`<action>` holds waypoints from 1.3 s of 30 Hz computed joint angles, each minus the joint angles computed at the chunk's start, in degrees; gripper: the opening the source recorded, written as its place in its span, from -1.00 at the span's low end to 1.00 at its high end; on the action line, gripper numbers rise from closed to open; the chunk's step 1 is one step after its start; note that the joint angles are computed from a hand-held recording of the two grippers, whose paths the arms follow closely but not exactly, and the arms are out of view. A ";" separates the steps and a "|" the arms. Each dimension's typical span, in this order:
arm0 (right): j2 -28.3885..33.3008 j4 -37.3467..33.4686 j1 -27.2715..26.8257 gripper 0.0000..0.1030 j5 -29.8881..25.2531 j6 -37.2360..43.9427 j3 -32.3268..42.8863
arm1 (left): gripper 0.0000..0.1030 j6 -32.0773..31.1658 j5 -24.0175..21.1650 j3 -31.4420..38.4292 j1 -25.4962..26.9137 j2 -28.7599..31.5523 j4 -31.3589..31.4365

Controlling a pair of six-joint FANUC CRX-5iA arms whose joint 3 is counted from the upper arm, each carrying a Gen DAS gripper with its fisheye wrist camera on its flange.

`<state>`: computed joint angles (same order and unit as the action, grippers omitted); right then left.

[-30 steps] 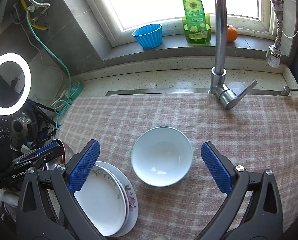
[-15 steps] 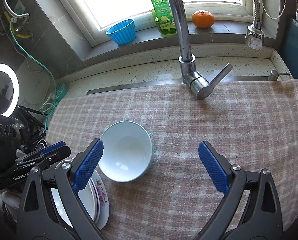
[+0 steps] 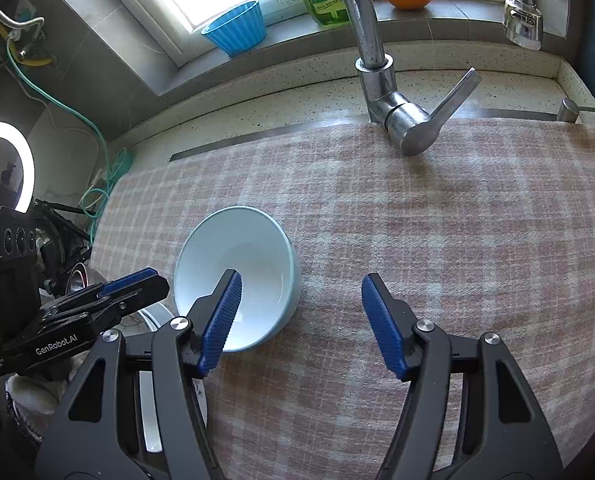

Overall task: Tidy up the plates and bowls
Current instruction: 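Close the right tool on the rim of the pale blue bowl, then lift the pale blue bowl and carry it toward the nested pot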

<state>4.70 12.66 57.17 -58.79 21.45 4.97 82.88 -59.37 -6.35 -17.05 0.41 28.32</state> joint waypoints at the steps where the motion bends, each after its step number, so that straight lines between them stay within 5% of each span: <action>1: 0.12 -0.58 -0.18 0.06 0.16 0.32 0.11 | -0.35 -0.06 -0.11 0.10 -0.05 0.23 0.11; 13: 1.57 -4.78 -1.63 -0.24 1.03 3.23 1.26 | -0.60 0.65 -1.20 1.56 -0.58 2.28 -0.57; 24: 3.16 -9.40 -3.14 -0.78 1.34 6.21 2.73 | -0.80 0.94 -1.14 1.75 -0.36 3.12 -0.79; 39: 3.87 -8.66 -2.94 -0.80 0.13 5.42 4.00 | -0.82 0.30 -0.52 1.26 -0.10 2.12 0.36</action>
